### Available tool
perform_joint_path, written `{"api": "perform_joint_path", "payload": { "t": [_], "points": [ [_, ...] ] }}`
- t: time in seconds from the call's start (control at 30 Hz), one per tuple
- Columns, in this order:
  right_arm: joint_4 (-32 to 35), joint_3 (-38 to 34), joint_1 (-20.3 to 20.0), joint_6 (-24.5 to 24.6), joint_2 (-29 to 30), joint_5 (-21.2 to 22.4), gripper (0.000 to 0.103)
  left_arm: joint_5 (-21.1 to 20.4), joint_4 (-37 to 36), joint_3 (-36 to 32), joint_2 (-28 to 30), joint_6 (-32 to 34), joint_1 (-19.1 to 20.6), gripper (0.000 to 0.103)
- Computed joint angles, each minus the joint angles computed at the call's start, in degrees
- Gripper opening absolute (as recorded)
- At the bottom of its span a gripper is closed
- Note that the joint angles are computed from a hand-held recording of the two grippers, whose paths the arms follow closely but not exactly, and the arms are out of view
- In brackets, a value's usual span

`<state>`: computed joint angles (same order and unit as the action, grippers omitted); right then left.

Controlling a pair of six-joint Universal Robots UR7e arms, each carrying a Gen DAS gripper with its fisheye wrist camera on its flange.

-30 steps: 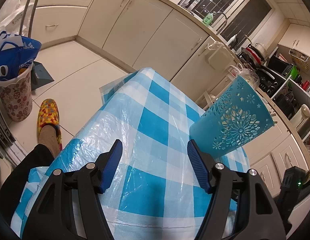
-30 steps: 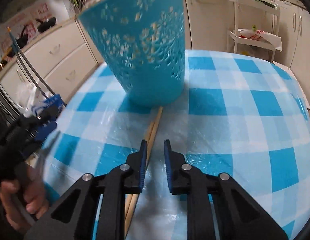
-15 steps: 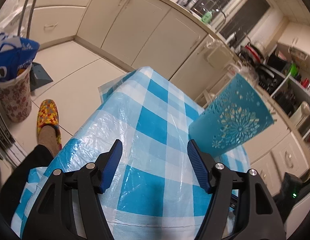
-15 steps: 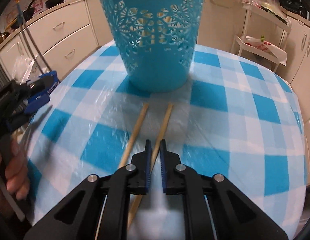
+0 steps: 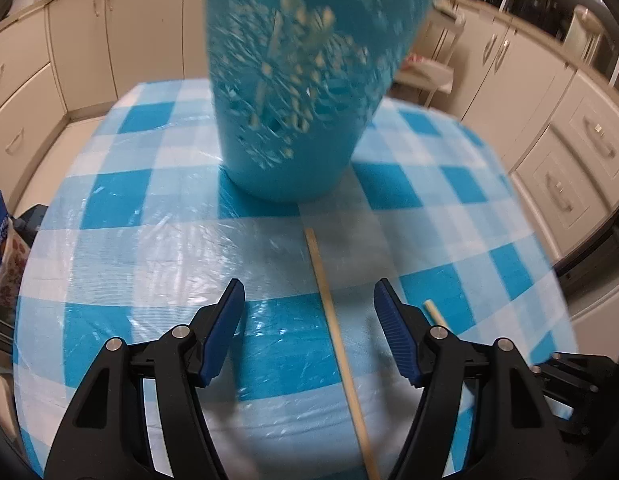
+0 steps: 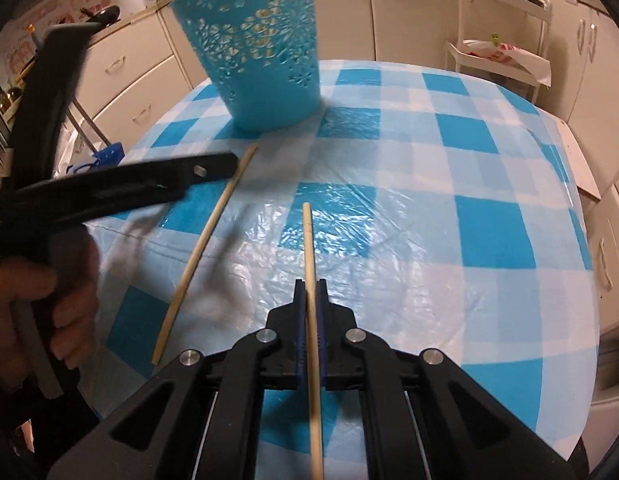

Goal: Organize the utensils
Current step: 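Lower the left tool to the last chopstick and close on it while the right tool holds its own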

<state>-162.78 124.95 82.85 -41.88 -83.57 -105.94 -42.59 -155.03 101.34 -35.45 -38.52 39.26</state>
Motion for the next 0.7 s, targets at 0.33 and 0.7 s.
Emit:
{"api": "perform_joint_path", "payload": {
  "t": [0.33,0.7],
  "points": [
    [-2.9,-0.4,0.7,-1.6,2.3,0.7,0.011,1.3,4.4,-2.9,1.8,3.2,0.0,0.008],
    [0.1,-1.3,1.7,-1.9,2.4,-1.0,0.009,-0.8,4.9,-1.1,0.3,6.2,-0.5,0.005]
  ]
}}
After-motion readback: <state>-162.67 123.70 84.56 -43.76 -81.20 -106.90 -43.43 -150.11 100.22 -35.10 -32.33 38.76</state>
